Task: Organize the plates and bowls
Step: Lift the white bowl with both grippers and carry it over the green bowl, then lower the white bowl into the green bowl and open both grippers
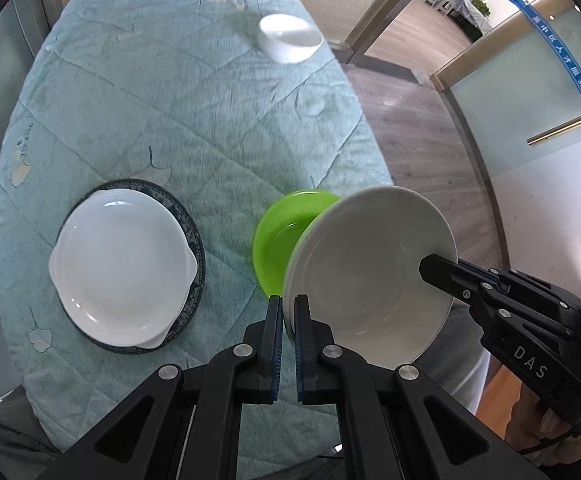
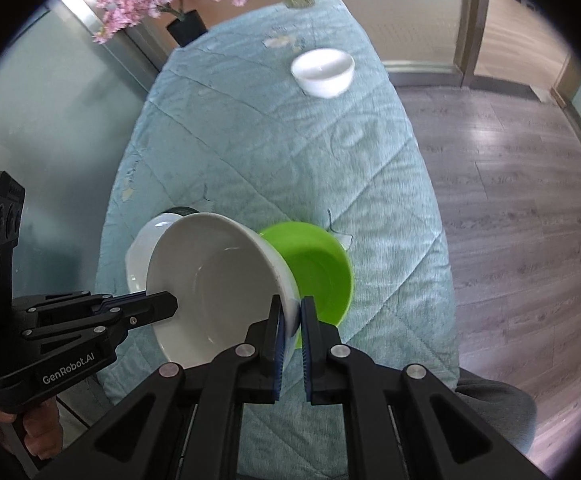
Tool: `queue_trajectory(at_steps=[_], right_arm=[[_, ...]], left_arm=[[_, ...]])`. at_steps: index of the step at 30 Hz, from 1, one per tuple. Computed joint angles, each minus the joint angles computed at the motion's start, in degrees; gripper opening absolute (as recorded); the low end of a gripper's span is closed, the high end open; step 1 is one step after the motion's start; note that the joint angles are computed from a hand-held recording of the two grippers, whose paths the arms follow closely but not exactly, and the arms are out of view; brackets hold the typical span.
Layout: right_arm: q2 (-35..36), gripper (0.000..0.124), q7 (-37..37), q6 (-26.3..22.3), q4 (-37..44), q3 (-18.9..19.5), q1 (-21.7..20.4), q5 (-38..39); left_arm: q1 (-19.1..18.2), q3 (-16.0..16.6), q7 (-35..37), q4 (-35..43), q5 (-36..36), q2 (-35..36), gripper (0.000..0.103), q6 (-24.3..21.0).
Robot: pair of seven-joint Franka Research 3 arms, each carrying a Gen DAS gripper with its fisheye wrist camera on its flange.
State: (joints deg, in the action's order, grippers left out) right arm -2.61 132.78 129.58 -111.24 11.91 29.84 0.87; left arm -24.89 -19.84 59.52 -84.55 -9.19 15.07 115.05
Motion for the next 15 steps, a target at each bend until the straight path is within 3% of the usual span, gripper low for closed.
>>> queue_trajectory(at_steps=[15], right_arm=[[6.2,0.005,-2.1,0.0,0.7,-1.9,-0.4,2.3]], left_arm=[[0.0,0.0,0.5,7.9,0.1,10.4,0.002,-3.2]])
